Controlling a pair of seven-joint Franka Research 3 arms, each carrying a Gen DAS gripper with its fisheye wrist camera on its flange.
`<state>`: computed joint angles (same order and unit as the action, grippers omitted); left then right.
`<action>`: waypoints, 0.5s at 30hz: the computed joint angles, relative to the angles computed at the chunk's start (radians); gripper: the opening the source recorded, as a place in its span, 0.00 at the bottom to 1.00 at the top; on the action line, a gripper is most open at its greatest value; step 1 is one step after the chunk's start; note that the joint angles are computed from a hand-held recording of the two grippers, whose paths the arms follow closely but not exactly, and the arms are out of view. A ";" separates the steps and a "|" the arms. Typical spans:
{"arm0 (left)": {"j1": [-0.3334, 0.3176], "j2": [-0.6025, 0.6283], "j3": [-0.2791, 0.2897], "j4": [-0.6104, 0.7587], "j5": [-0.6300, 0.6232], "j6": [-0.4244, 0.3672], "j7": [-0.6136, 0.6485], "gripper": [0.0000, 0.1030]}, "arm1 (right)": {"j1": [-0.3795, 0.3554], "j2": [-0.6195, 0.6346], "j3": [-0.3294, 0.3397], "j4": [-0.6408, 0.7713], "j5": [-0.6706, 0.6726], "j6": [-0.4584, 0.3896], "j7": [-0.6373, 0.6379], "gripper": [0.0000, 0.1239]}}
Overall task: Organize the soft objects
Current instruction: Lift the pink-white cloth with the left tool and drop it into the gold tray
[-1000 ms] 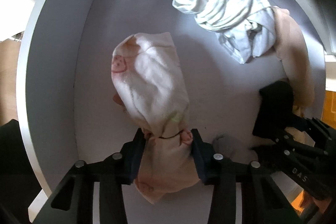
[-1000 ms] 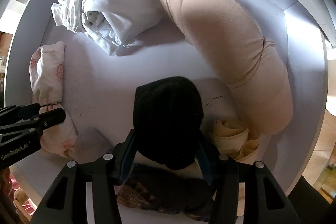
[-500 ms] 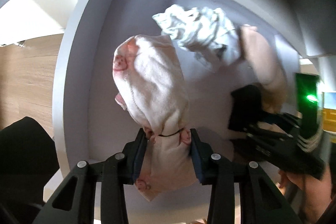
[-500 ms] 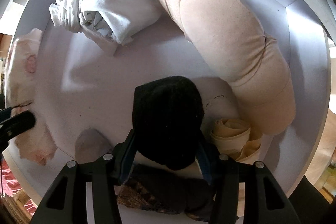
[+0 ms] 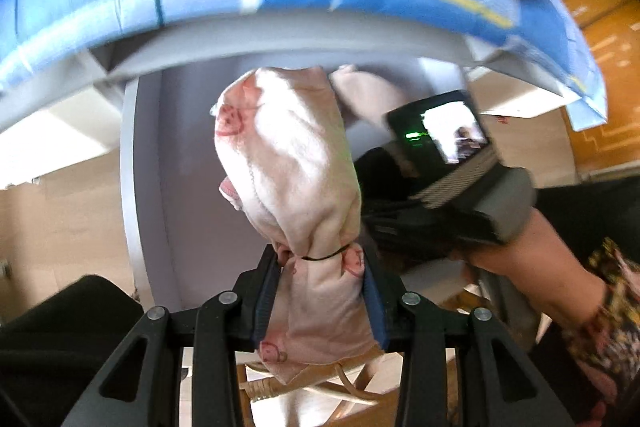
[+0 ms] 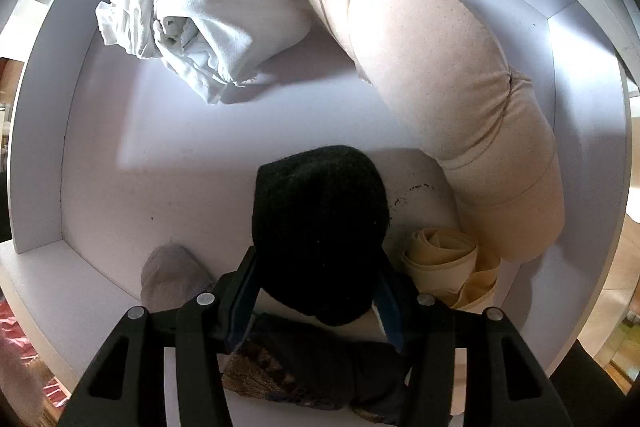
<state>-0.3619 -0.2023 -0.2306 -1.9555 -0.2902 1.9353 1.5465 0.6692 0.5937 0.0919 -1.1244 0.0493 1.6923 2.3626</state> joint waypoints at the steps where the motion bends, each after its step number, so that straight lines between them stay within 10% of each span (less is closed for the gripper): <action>1: -0.002 -0.011 0.004 0.011 -0.007 -0.005 0.021 0.39 | 0.000 0.003 0.000 0.004 -0.001 -0.003 -0.002 0.43; 15: 0.016 -0.001 0.034 0.255 -0.046 -0.057 0.174 0.39 | 0.009 0.021 -0.001 0.030 0.001 -0.011 0.000 0.43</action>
<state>-0.3457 -0.2029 -0.1970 -1.7003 -0.3364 1.8785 1.7209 0.6782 0.6146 0.0909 -1.0947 0.0500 1.6814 2.3630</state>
